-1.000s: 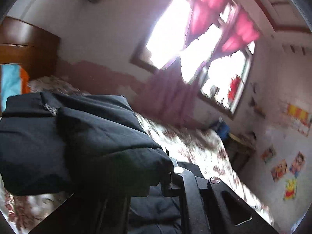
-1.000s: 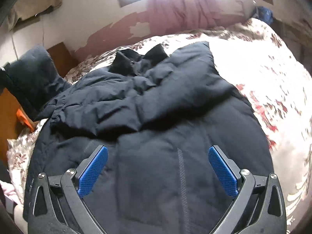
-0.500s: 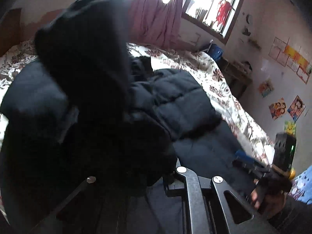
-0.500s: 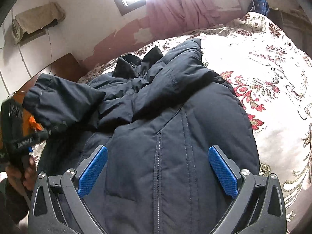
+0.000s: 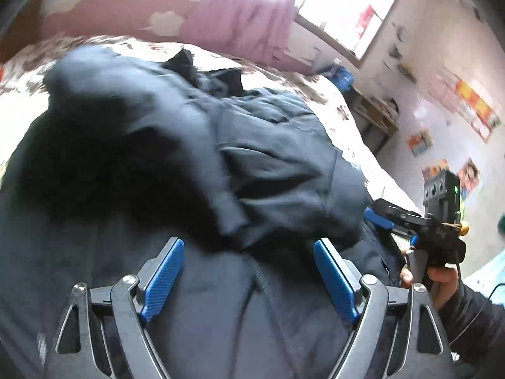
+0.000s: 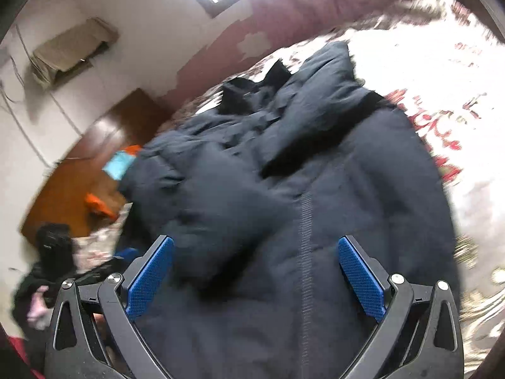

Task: Fold large clothes

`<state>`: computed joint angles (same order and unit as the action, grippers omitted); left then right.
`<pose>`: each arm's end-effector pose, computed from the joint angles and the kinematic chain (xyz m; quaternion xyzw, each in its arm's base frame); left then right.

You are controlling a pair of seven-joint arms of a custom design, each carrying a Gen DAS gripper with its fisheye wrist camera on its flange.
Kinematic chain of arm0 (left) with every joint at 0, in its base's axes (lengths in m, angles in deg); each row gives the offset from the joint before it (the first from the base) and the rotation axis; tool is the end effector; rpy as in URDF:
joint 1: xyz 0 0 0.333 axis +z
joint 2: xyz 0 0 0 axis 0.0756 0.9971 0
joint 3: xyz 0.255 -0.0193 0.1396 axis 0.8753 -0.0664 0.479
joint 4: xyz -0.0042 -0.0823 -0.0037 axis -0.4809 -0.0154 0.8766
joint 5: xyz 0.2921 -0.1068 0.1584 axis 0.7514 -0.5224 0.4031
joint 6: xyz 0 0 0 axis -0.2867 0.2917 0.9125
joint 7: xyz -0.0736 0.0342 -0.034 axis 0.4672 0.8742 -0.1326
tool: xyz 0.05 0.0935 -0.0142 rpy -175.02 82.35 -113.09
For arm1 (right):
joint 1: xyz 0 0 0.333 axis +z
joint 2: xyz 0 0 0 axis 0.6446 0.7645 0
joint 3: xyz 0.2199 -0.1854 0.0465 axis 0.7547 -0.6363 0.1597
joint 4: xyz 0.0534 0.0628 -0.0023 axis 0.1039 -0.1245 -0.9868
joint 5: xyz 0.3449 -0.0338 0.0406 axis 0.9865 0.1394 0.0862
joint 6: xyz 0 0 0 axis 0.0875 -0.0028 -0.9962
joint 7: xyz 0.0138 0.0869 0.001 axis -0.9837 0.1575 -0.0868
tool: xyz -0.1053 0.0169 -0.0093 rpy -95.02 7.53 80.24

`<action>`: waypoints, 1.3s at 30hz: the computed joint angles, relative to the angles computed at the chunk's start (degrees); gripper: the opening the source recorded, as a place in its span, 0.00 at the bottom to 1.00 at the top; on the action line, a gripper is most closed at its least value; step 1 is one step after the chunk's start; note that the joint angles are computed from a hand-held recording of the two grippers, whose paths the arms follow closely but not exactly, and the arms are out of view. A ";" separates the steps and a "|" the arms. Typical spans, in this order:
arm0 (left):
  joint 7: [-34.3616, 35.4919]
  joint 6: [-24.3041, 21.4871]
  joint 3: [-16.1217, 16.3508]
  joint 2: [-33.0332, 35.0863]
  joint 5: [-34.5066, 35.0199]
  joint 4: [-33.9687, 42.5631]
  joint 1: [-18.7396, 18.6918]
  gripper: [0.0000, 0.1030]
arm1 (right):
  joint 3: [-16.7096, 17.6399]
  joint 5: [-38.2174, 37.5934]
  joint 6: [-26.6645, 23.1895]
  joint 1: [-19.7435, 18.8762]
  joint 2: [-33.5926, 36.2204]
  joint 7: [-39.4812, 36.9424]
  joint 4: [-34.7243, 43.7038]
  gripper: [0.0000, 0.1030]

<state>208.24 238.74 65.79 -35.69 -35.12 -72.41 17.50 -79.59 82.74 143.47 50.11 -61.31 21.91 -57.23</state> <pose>0.6443 -0.0269 0.3811 -0.6036 0.6739 -0.4206 0.0680 0.5928 0.1432 0.3807 -0.6005 0.6308 -0.0040 0.4914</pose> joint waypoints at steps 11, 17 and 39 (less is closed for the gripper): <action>-25.21 9.37 10.35 -4.65 17.13 -7.83 -2.57 0.84 | -7.12 -37.91 4.47 9.70 8.89 45.39 8.18 0.72; -34.35 8.71 11.44 -2.78 25.87 -4.12 -1.50 0.84 | -3.43 -41.51 3.43 6.08 9.10 50.00 9.18 0.09; -48.73 -0.02 11.57 16.25 52.72 29.29 -3.46 0.85 | -16.57 -79.51 -1.29 8.24 21.69 68.95 36.33 0.05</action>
